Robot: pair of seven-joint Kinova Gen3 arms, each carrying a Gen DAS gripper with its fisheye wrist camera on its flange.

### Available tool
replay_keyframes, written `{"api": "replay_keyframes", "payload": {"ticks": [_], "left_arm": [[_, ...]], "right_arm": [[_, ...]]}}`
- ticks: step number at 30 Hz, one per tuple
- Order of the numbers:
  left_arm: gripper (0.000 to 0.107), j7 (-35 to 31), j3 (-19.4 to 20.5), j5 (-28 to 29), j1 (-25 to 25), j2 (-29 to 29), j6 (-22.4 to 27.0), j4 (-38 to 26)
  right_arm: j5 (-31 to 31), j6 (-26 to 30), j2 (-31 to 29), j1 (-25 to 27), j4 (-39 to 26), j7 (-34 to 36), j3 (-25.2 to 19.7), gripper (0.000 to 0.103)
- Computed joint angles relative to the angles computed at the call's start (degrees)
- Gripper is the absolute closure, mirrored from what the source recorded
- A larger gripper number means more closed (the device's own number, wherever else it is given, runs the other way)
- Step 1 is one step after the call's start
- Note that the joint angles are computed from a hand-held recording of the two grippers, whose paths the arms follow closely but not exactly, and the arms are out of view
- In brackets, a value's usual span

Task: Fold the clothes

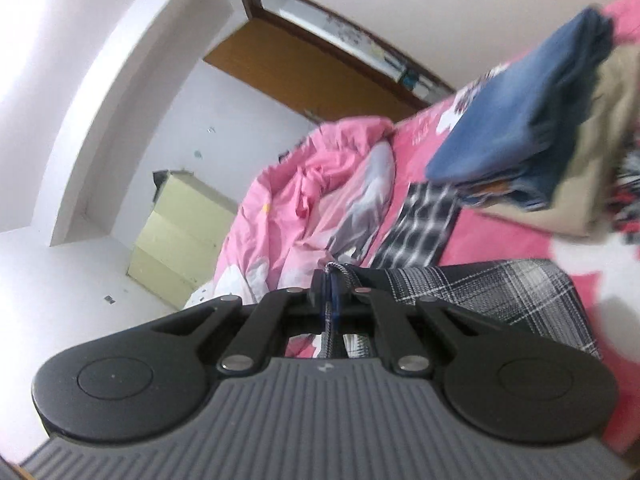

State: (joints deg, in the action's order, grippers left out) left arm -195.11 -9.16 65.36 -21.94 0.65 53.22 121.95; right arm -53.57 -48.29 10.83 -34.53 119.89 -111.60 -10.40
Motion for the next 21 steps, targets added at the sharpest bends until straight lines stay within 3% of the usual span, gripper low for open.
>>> {"api": "replay_keyframes", "payload": {"ticks": [4, 7, 10, 12, 16, 19, 21], "left_arm": [[0.104, 6.0, -2.6, 2.6, -3.3, 1.5, 9.2, -4.7], [0.104, 6.4, -3.0, 3.8, -6.1, 1.6, 15.4, -6.8], [0.104, 6.1, -2.8, 2.3, -6.9, 1.5, 18.4, -7.9], [0.104, 5.7, -1.9, 0.3, -6.1, 1.9, 17.6, -8.2], [0.104, 6.5, 0.6, -5.0, -3.1, 2.8, 12.0, -7.4], [0.104, 6.4, 1.7, -7.7, -1.1, 2.9, 7.5, -6.1], [0.104, 6.4, 2.0, -8.7, -0.5, 3.1, 5.5, -5.6]], "right_arm": [[9.3, 6.6, 2.4, 6.9, -7.9, -1.3, -1.4, 0.102], [11.6, 3.1, 1.4, 9.1, -10.1, 4.7, -5.1, 0.103], [6.1, -1.9, -1.2, 4.0, -7.7, 10.7, -2.6, 0.103], [1.5, -4.9, -2.7, 0.6, -3.6, 11.6, -0.6, 0.103], [-7.9, -8.4, -3.6, -1.8, 6.4, 5.9, -0.5, 0.103], [-14.8, -7.7, -2.7, -6.2, 11.7, 1.2, 1.9, 0.103], [-18.4, -5.9, -1.7, -5.9, 11.7, 1.7, 0.3, 0.103]]}}
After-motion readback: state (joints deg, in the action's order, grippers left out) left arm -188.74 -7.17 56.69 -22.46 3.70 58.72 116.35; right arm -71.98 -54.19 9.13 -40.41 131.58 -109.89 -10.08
